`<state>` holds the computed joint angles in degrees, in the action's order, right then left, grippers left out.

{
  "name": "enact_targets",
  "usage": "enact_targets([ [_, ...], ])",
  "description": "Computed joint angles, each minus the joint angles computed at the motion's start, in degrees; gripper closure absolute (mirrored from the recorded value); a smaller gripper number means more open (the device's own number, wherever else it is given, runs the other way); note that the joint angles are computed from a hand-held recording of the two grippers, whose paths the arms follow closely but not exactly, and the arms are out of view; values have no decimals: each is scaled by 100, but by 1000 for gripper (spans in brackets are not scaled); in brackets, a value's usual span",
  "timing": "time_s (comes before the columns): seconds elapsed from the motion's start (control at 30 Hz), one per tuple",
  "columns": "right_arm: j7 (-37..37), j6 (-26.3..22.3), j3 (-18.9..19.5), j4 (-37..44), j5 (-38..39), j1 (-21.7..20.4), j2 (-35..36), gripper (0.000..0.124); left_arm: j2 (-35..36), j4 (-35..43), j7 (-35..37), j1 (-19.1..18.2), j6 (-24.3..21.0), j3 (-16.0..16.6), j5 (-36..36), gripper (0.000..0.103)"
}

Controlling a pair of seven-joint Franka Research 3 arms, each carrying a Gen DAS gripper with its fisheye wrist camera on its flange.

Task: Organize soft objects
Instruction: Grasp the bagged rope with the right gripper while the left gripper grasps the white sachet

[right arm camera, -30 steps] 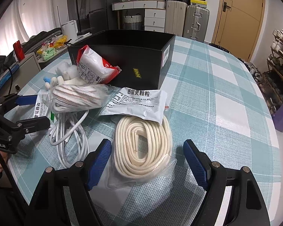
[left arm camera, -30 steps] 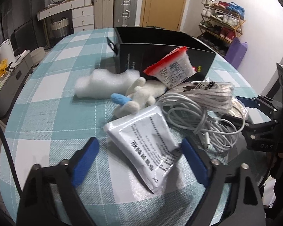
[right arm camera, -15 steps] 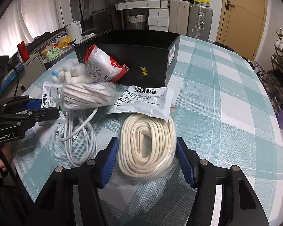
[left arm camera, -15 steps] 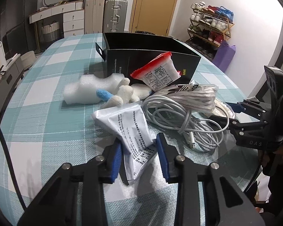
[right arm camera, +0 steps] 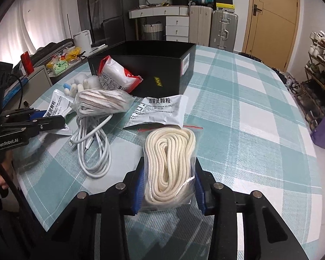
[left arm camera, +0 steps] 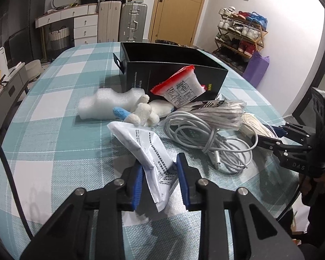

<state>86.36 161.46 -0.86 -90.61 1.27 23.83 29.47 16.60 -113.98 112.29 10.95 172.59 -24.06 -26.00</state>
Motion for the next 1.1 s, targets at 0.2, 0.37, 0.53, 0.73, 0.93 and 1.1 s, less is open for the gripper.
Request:
enact_targets([
  [0.2,60,242,-52,-324,-22,21,-205,85,-79,-118,420,323,102,-378,-452,81],
  [0.37,70,424,-47,-511,-5,9,-320,85,-216,-249,1047,532,224,-642,-1146,84],
  [0.53,35,637,-27,-637,63,-17,-397,85,-255,-201,1724,552,231,-731,-1918,85],
  [0.73,77,909,-111,-809,56,46,-532,85,-327,-132,2176,270,231,-484,-2452,85],
  [0.93,44,1226,-122,-953,99,63,-657,85,-369,-43,2432,-81,330,-180,-2706,85],
  [1.1,-166,1460,43,-991,289,-32,-724,85,-322,52,2254,-248,535,-62,-2443,85],
])
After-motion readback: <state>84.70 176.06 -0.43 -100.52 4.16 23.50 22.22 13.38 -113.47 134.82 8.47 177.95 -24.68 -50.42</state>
